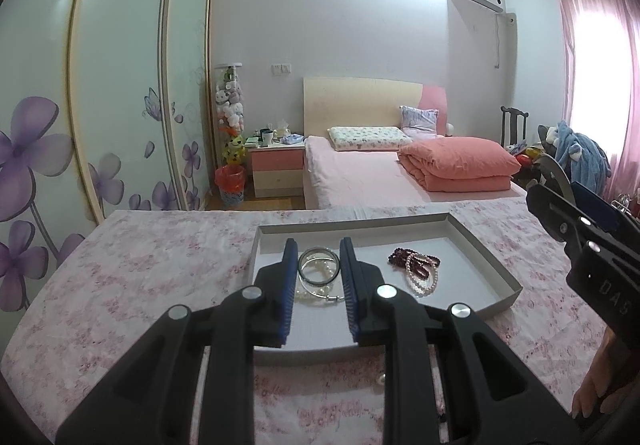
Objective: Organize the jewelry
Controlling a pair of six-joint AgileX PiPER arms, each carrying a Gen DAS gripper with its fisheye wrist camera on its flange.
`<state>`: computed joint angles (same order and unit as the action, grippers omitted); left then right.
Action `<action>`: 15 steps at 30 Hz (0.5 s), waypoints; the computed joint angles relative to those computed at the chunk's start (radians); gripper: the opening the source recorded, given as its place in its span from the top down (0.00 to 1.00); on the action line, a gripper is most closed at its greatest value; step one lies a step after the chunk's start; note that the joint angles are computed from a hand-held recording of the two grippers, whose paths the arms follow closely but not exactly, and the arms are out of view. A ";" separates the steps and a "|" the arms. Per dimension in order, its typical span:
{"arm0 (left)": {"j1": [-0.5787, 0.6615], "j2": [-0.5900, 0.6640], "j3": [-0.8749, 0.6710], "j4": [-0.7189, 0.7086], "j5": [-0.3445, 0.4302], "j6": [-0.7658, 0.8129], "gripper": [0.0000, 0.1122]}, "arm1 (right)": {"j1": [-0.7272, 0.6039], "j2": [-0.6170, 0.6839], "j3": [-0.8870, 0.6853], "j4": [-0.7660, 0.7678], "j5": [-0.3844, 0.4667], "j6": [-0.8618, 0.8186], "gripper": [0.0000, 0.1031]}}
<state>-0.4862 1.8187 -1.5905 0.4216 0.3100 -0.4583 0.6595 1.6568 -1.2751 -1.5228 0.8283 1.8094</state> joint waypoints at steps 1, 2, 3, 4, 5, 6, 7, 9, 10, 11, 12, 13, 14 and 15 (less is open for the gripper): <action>0.003 0.012 -0.015 -0.017 0.004 0.017 0.81 | -0.010 0.008 -0.010 0.004 -0.010 -0.006 0.36; 0.003 0.026 -0.034 -0.028 0.011 0.028 0.81 | -0.015 0.015 -0.013 0.004 -0.016 -0.004 0.36; 0.005 0.041 -0.052 -0.042 0.017 0.042 0.81 | -0.026 0.024 -0.020 0.008 -0.027 -0.007 0.36; 0.006 0.056 -0.071 -0.052 0.024 0.050 0.81 | -0.038 0.033 -0.029 0.016 -0.040 -0.011 0.36; 0.007 0.074 -0.095 -0.064 0.035 0.062 0.81 | -0.045 0.043 -0.037 0.025 -0.049 -0.014 0.36; 0.007 0.094 -0.122 -0.078 0.047 0.074 0.80 | -0.053 0.051 -0.046 0.031 -0.059 -0.018 0.36; 0.006 0.113 -0.151 -0.091 0.062 0.086 0.81 | -0.063 0.060 -0.054 0.040 -0.071 -0.023 0.36; 0.011 0.151 -0.193 -0.126 0.078 0.120 0.81 | -0.088 0.086 -0.077 0.069 -0.102 -0.046 0.36; 0.013 0.178 -0.227 -0.152 0.093 0.146 0.80 | -0.102 0.100 -0.091 0.086 -0.119 -0.061 0.36; 0.014 0.200 -0.255 -0.167 0.107 0.160 0.80 | -0.113 0.113 -0.103 0.103 -0.131 -0.077 0.36; 0.015 0.222 -0.283 -0.176 0.122 0.171 0.80 | -0.123 0.124 -0.114 0.118 -0.143 -0.092 0.36; 0.017 0.250 -0.320 -0.192 0.140 0.187 0.80 | -0.137 0.138 -0.130 0.141 -0.160 -0.115 0.36; 0.020 0.272 -0.349 -0.209 0.153 0.203 0.80 | -0.146 0.151 -0.145 0.162 -0.169 -0.136 0.36; 0.023 0.302 -0.390 -0.227 0.175 0.221 0.80 | -0.155 0.166 -0.160 0.183 -0.179 -0.154 0.36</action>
